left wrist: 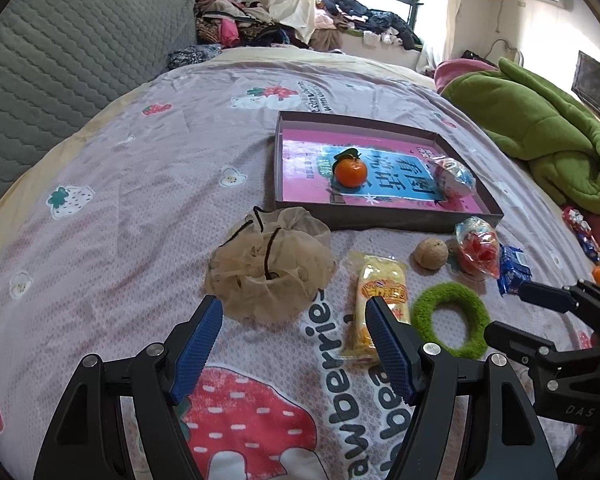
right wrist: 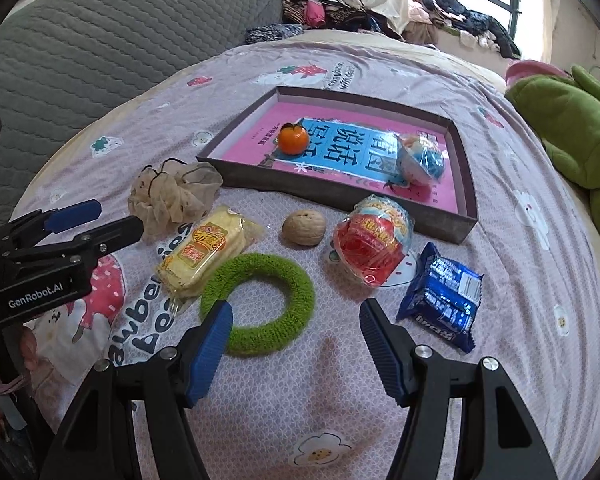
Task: Organize objects
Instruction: 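Move left tool to the beige mesh pouf while right tool approaches the green ring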
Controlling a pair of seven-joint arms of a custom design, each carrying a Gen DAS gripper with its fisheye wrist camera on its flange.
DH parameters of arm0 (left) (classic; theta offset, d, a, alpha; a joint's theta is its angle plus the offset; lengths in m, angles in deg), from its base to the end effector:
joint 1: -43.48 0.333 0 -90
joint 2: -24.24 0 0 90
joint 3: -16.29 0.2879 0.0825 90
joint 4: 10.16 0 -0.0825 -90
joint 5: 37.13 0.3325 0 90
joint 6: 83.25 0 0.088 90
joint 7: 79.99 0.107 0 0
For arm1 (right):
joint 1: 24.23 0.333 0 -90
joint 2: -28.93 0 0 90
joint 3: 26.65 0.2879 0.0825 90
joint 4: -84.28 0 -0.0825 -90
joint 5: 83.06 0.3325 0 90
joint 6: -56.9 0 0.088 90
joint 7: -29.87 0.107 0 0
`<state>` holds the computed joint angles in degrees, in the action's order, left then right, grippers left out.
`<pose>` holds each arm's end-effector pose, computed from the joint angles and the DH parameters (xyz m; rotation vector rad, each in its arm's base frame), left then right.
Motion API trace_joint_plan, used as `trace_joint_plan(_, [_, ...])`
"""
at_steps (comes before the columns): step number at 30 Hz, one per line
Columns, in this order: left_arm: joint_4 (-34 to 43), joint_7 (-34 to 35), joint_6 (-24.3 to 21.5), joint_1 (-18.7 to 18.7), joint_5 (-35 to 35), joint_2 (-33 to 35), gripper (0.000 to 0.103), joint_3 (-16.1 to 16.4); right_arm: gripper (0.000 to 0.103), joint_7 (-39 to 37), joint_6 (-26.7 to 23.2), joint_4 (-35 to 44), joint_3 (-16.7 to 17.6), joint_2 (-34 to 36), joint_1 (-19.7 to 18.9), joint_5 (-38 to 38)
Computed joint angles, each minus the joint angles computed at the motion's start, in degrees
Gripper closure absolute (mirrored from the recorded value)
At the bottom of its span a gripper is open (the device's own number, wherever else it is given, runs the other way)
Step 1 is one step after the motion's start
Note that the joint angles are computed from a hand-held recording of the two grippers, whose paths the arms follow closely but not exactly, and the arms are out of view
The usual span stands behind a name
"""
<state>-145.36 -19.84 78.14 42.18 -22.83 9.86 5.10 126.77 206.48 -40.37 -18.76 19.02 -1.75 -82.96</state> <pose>0.4578 -0.1195 0.5046 -1.8940 1.7423 -0.7409 0.4312 0.2568 0.5282 -2.1614 1.4115 -0.3852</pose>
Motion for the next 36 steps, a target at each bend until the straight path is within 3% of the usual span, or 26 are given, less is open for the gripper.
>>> trace_joint_plan(11, [2.1, 1.48, 0.68, 0.43, 1.01, 3.59, 0.028, 0.97, 0.037, 7.91, -0.18, 0.72, 0.83, 2.16, -0.86, -4.86])
trace_joint_plan(28, [5.96, 0.78, 2.97, 0.47, 3.55, 10.31, 0.028, 2.28, 0.037, 12.45, 1.66, 1.06, 0.12, 4.89, -0.79, -5.65])
trace_joint_plan(31, [7.06, -1.51, 2.42, 0.66, 7.72, 11.46, 0.028, 2.23, 0.037, 12.88, 1.47, 1.57, 0.29, 5.76, -0.64, -6.97])
trace_joint_plan(36, [8.55, -0.2, 2.08, -0.15, 6.95, 13.58, 0.028, 3.05, 0.039, 14.35, 2.0, 1.62, 0.53, 6.25, -0.35, -10.21])
